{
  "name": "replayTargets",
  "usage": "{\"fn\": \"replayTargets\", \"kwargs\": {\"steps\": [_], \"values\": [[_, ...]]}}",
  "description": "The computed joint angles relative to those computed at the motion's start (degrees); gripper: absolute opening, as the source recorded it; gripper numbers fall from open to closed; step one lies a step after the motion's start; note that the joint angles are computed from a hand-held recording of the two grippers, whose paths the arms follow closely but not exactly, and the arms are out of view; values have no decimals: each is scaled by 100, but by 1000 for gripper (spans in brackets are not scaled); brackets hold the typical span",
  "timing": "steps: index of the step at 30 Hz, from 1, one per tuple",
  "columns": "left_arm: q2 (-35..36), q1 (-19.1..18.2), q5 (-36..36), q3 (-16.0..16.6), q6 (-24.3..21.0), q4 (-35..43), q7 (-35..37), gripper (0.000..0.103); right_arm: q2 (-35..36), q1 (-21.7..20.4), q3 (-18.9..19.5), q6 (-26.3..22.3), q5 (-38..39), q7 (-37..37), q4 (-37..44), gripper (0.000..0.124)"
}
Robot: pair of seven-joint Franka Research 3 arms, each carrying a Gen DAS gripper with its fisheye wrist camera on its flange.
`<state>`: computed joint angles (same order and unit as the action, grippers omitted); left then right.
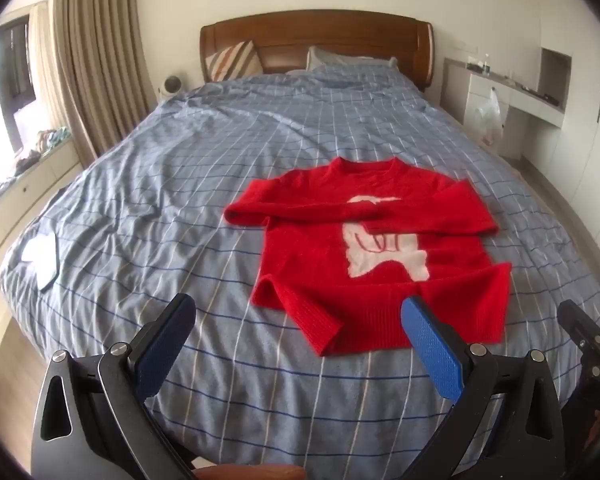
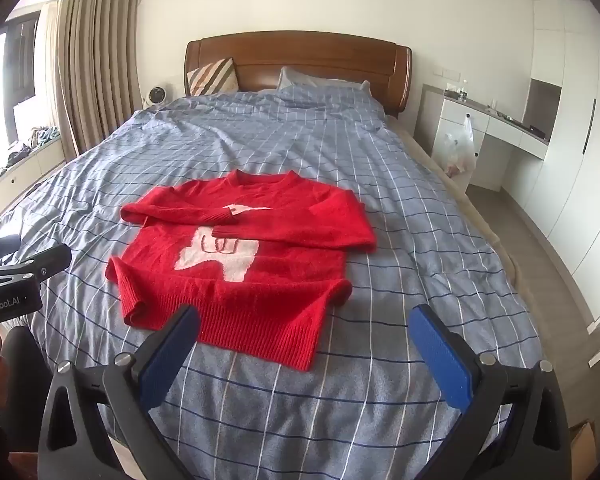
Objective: Fold small clothes
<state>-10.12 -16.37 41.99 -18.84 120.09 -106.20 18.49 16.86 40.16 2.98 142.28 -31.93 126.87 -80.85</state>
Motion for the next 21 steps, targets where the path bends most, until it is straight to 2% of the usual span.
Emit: {"fn": "replayTargets", "kwargs": {"steps": [1, 2, 7, 8, 9, 16, 21], "values": [[138, 40, 140, -143, -385, 199, 123, 103, 36, 2, 11, -47, 34, -19, 52, 103], [168, -43, 128, -86, -450, 249, 115, 103, 74, 5, 21, -81, 74, -42, 107, 103], [197, -106, -83, 5, -377, 290, 129, 103, 33, 8, 11, 37, 132, -107, -25, 103], [132, -76, -114, 86, -177, 119, 190, 103, 2, -48, 119, -89, 92, -67, -40, 103], [106, -70, -91, 72, -192, 101, 182, 103, 128, 22, 32, -126, 182, -129, 146, 103], [133, -100, -152, 40, -215, 93, 316, 103, 75, 56, -2, -205, 180, -16, 98, 103], [285, -146, -105, 12, -429, 280, 497, 103, 126, 39, 13, -280, 271, -40, 145, 103]]}}
